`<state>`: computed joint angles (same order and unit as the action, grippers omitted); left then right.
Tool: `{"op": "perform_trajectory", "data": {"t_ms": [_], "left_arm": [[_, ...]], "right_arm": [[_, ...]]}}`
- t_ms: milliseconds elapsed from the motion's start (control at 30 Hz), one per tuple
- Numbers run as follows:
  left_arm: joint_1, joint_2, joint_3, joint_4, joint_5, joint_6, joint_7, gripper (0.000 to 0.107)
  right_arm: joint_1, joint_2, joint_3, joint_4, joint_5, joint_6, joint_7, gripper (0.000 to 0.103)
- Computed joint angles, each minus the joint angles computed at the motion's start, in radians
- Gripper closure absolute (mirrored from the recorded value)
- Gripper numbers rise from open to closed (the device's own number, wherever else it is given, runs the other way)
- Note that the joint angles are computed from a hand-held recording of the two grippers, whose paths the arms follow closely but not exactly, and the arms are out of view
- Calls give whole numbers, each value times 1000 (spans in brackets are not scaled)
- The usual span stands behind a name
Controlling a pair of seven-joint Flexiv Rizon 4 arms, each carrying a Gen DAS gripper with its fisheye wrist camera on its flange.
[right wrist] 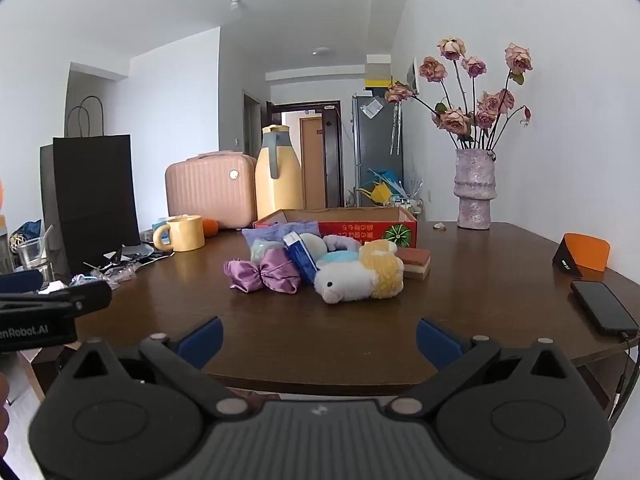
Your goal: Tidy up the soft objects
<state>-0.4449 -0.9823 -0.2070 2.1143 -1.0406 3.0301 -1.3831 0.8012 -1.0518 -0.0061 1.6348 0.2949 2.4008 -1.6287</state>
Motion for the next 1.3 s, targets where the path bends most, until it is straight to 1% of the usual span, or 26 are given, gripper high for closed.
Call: {"op": "perform_trajectory", "data": {"t_ms": [100, 133, 167, 267, 367, 600, 800, 1300], "left_arm": [[3, 1, -3, -6, -7, -13, 3, 4], [4, -6, 16, 7, 27, 10, -22, 4], [6, -6, 14, 8, 27, 10, -20, 4], [18, -4, 16, 25, 49, 13, -40, 4], [3, -9, 10, 3, 25, 18, -13, 4], [7, -14, 3, -2, 29, 25, -10, 4], [5, 1, 1, 12, 26, 19, -11, 4], [8, -14, 4, 3, 33, 29, -11, 4]], "right_arm": [[0, 0, -1, -2, 8, -14, 3, 0], [0, -2, -2, -4, 9, -17, 5, 0], [2, -3, -4, -3, -5, 0, -2, 0], [3, 4, -1, 2, -1, -5, -3, 0], [3, -1, -3, 1, -2, -7, -6, 0], [5, 0, -3, 1, -3, -11, -7, 0], [6, 0, -5, 0, 0, -21, -6, 0], [7, -1, -6, -1, 5, -17, -2, 0]]}}
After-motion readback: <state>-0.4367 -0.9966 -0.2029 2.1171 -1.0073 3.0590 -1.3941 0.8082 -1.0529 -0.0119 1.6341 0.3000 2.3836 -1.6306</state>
